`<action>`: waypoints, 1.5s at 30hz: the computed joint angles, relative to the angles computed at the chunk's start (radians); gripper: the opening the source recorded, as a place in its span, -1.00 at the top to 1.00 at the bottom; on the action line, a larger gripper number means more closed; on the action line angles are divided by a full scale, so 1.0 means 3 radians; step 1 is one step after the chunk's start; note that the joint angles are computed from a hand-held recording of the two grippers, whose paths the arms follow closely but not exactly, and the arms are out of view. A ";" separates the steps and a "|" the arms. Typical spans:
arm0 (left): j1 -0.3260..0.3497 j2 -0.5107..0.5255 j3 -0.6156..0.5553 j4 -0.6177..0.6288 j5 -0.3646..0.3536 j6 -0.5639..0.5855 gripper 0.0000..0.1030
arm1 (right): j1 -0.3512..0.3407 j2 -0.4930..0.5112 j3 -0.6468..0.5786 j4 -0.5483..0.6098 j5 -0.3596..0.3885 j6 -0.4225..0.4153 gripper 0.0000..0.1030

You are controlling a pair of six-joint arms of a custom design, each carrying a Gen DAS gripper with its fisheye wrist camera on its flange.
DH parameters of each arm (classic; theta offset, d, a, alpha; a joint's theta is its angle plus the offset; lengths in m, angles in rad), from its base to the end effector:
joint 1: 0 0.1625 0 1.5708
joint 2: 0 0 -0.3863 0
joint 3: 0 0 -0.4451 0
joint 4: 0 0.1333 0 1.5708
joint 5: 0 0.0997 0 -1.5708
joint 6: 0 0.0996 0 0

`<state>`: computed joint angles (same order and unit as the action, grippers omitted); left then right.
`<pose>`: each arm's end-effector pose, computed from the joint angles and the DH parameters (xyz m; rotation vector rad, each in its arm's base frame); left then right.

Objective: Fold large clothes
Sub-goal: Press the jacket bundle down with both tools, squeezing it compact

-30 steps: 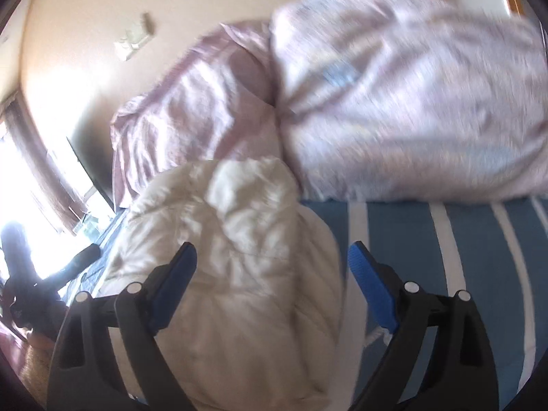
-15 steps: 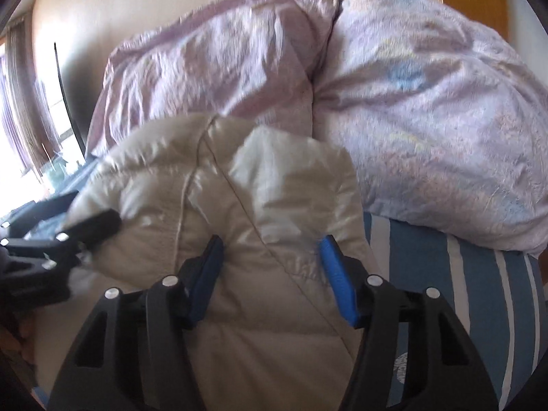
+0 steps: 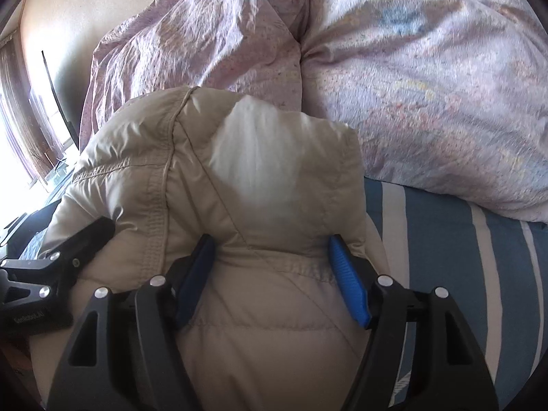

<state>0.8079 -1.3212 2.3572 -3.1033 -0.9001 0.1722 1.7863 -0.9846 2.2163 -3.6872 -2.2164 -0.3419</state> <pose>-0.1679 -0.4581 0.1328 0.9327 2.3389 -0.8627 0.1757 -0.4595 0.0913 0.2777 -2.2731 1.0214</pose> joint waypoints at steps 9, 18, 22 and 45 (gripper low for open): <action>0.0013 0.0133 -0.0001 -0.0204 0.0030 0.0061 -0.97 | -0.0055 0.0062 -0.0021 -0.0092 0.0040 -0.0040 -0.33; -0.0009 0.0116 -0.0011 -0.0156 0.0080 0.0050 -0.97 | 0.0018 -0.0133 0.0124 -0.0003 0.0009 0.0149 -0.33; -0.0006 -0.0014 0.0013 -0.0041 0.0016 -0.0002 -0.97 | 0.0145 -0.0351 0.0386 -0.0066 -0.0015 0.0200 -0.32; -0.0289 -0.0803 0.0517 0.0759 0.0057 -0.0142 -0.97 | 0.0002 -0.0324 0.0611 -0.0197 -0.0018 0.0095 -0.36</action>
<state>0.7211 -1.5620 2.5124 -2.8755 -0.8830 0.1295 1.7870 -1.0818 2.3994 -3.7465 -2.2220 -0.3136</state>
